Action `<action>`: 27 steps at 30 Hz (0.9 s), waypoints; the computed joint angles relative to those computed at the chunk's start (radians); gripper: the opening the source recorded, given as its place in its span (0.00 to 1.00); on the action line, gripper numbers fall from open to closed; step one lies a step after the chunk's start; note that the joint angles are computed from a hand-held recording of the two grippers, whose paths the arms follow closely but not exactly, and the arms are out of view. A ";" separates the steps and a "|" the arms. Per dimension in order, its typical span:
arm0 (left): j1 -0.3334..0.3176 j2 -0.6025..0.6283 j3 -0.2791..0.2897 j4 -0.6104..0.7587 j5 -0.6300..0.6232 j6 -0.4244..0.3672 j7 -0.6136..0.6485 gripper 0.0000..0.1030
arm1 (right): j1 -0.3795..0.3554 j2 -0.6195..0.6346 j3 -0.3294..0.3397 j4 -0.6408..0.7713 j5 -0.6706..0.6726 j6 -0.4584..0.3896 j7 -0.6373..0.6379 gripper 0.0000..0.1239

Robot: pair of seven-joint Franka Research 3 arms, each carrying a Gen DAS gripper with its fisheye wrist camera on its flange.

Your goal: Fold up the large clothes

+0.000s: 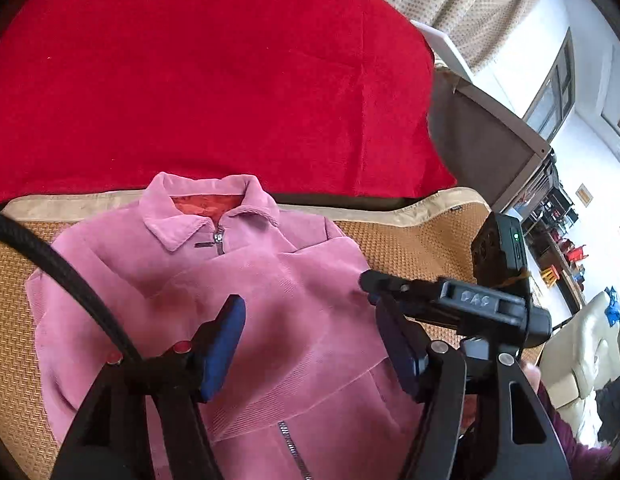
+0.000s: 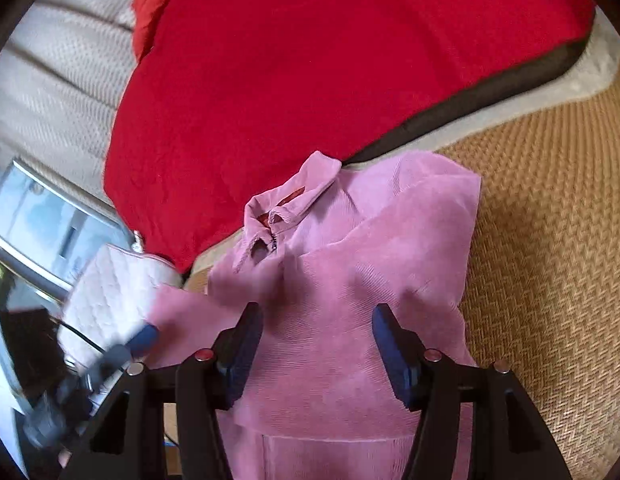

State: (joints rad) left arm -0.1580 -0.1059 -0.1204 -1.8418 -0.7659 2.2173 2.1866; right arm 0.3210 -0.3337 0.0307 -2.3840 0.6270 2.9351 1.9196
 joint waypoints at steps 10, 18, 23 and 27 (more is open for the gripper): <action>0.074 -0.006 0.046 -0.116 0.087 0.210 -0.188 0.68 | 0.067 0.064 -0.031 0.073 0.178 -0.057 -0.183 0.57; 0.116 0.009 0.061 -0.135 0.118 0.209 -0.217 0.68 | 0.028 0.203 0.040 0.171 0.046 -0.078 -0.097 0.56; 0.123 0.012 0.057 -0.138 0.135 0.229 -0.232 0.68 | -0.040 0.203 0.123 0.178 -0.398 -0.052 0.163 0.16; 0.120 0.003 0.052 -0.154 0.137 0.287 -0.243 0.68 | -0.198 0.106 0.256 0.155 -0.901 -0.069 0.550 0.13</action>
State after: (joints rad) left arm -0.0379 -0.1030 -0.0688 -1.9963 -0.6293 2.5043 1.9437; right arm 0.1233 -0.2273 0.2868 -2.2292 -0.2740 2.8665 2.4694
